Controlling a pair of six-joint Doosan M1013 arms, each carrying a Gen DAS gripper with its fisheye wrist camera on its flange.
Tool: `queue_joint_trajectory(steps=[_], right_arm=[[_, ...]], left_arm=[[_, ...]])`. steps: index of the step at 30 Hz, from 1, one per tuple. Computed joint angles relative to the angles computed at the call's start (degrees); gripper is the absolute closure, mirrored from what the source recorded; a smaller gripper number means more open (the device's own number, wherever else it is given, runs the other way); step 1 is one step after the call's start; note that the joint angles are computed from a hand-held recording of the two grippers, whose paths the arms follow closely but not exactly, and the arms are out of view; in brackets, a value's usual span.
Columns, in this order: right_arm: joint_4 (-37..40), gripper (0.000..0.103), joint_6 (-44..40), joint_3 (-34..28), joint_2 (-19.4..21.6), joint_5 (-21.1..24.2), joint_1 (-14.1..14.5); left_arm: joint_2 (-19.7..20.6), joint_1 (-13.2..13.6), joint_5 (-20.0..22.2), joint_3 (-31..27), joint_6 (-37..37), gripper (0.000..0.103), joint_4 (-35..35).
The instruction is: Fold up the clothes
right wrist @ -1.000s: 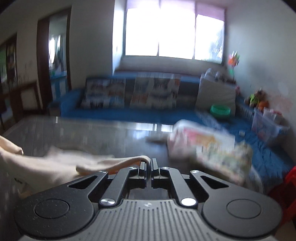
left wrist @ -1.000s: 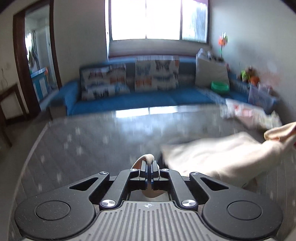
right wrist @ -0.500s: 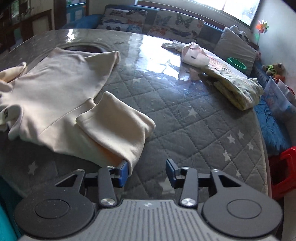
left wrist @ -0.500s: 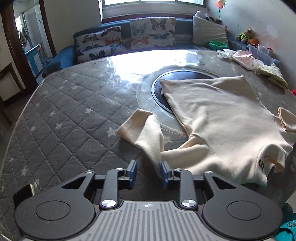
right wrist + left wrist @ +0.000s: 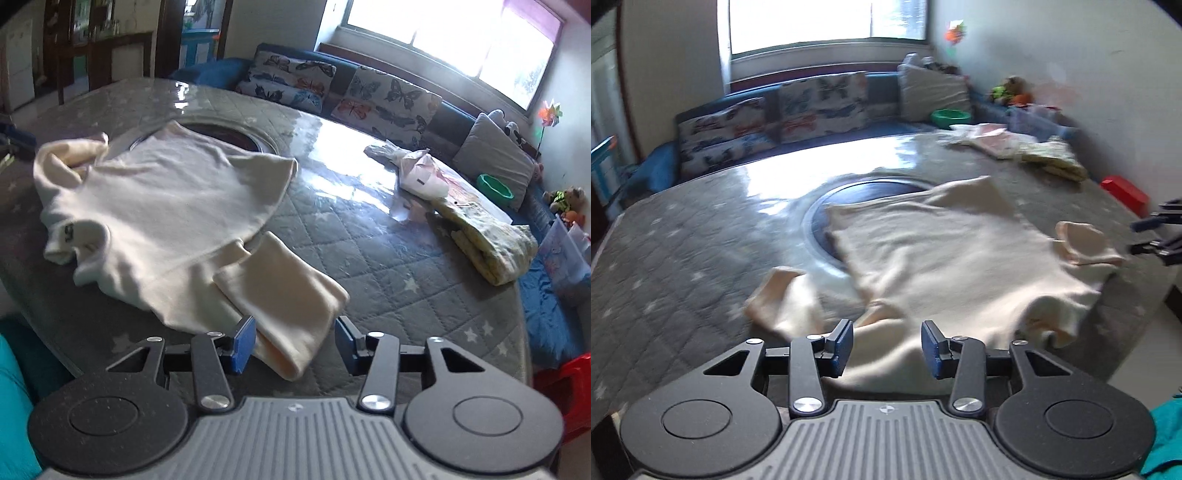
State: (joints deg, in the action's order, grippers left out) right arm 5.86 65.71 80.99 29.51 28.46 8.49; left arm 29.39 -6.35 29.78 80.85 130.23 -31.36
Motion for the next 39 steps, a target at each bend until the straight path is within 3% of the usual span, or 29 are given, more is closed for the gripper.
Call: queue_joint_trajectory(steps=[3, 6, 12, 18, 21, 23, 26, 29, 31, 33, 38, 39], right_arm=[[5.33, 0.06, -3.95, -0.61, 1.27, -0.58, 0.44], [9.85, 0.061, -6.13, -1.64, 2.82, -0.63, 0.8], [10.5, 0.069, -3.39, -3.07, 4.96, -1.46, 1.19], [7.86, 0.096, 1.54, -2.07, 5.22, -4.01, 1.33], [3.28, 0.1, 8.97, -0.01, 4.14, -8.96, 0.98], [1.37, 0.1, 12.24, 0.58, 3.69, -10.35, 0.56], [11.65, 0.098, 3.24, 1.79, 2.45, -10.41, -0.51], [17.14, 0.089, -3.73, 2.17, 2.32, -9.94, -0.29], [20.71, 0.076, -7.78, 1.87, 2.89, -9.37, 0.16], [24.42, 0.074, -10.67, 1.08, 3.88, -8.85, 0.31], [15.12, 0.075, -2.6, -0.46, 5.58, -9.47, 1.35], [14.8, 0.083, -2.4, -0.43, 5.59, -9.71, 1.4]], left_arm=[[0.93, -0.67, 4.31, -0.58, 10.63, 0.067, -8.04], [1.62, -1.5, 7.37, -0.6, 17.78, 0.068, -11.79], [3.14, -3.31, 9.34, -1.13, 19.09, 0.067, -9.67], [3.74, -4.06, 9.73, -1.41, 19.24, 0.067, -7.28], [3.86, -4.07, 9.93, -1.37, 18.78, 0.07, -6.72], [3.91, -4.09, 9.83, -1.33, 18.32, 0.072, -6.36], [3.96, -4.14, 9.93, -1.23, 18.54, 0.078, -6.42], [4.28, -4.32, 9.95, -1.48, 18.24, 0.089, -5.9], [4.21, -4.39, 9.65, -1.43, 18.28, 0.095, -5.63], [4.17, -4.14, 10.72, -1.62, 18.59, 0.098, -6.0], [3.5, -3.84, 11.72, -1.1, 20.09, 0.098, -5.75], [3.37, -3.86, 11.52, -1.02, 20.15, 0.098, -6.03]])
